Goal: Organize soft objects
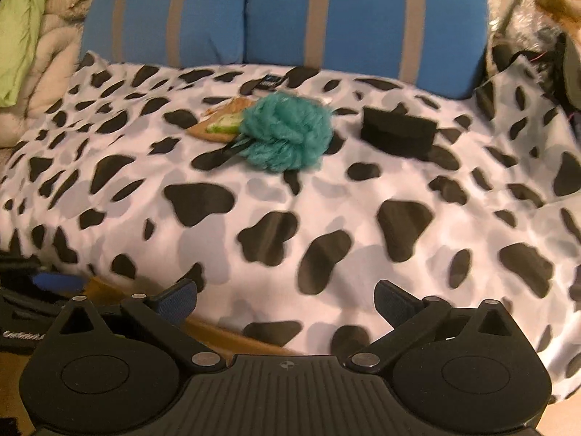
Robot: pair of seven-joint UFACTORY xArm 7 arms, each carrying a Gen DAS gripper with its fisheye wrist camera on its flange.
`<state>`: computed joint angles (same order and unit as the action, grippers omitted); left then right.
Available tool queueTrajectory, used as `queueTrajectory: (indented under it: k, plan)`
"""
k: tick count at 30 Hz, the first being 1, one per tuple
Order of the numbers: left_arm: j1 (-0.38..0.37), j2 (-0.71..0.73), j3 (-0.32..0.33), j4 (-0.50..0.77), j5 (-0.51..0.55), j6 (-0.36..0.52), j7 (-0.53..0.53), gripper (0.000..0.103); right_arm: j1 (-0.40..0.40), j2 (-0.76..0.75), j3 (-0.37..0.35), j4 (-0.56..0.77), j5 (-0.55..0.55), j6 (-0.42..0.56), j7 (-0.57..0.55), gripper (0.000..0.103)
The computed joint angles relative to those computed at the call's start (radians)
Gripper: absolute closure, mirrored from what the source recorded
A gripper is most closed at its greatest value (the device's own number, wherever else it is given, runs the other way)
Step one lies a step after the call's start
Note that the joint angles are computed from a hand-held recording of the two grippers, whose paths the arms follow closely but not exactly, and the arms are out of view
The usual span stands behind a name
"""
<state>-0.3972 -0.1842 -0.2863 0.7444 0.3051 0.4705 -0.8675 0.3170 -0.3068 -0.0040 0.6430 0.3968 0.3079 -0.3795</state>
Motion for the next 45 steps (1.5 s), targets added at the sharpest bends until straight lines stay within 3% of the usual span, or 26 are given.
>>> queueTrajectory:
  k: [8, 12, 17, 21, 24, 27, 31, 37, 41, 45]
  plan:
    - [0.004, -0.001, -0.001, 0.001, 0.012, -0.009, -0.013, 0.054, -0.009, 0.005, -0.012, 0.016, -0.005, 0.020, 0.018, 0.000]
    - [0.021, -0.005, -0.012, 0.004, 0.061, -0.027, -0.054, 0.054, 0.019, 0.006, -0.047, 0.039, 0.088, 0.079, -0.055, 0.000]
    - [0.064, -0.018, -0.043, 0.004, 0.193, -0.070, -0.152, 0.054, 0.030, 0.006, -0.054, 0.046, 0.187, 0.067, -0.137, 0.000]
    - [0.078, -0.011, -0.045, 0.016, 0.250, -0.072, -0.200, 0.054, 0.005, 0.028, -0.027, 0.045, 0.189, -0.010, -0.118, 0.000]
    - [0.100, -0.003, -0.062, 0.036, 0.348, -0.042, -0.271, 0.054, -0.004, 0.049, -0.016, 0.046, 0.168, -0.068, -0.093, 0.000]
    - [0.108, 0.005, -0.073, 0.060, 0.477, 0.009, -0.347, 0.054, 0.031, 0.059, -0.041, 0.041, 0.218, -0.135, -0.130, 0.000]
    - [0.094, 0.018, -0.059, 0.086, 0.592, 0.056, -0.406, 0.054, -0.006, 0.080, -0.006, 0.032, 0.124, -0.221, -0.055, 0.000]
    - [0.089, 0.037, -0.003, 0.089, 0.621, -0.032, -0.400, 0.054, 0.055, 0.124, -0.065, 0.064, 0.121, -0.243, -0.096, 0.000]
    - [0.096, 0.065, 0.017, 0.105, 0.633, -0.084, -0.388, 0.054, 0.105, 0.158, -0.102, 0.104, 0.223, -0.242, -0.215, 0.000]
    - [0.101, 0.095, 0.040, 0.118, 0.630, -0.147, -0.370, 0.053, 0.097, 0.191, -0.085, 0.141, 0.315, -0.244, -0.310, 0.000]
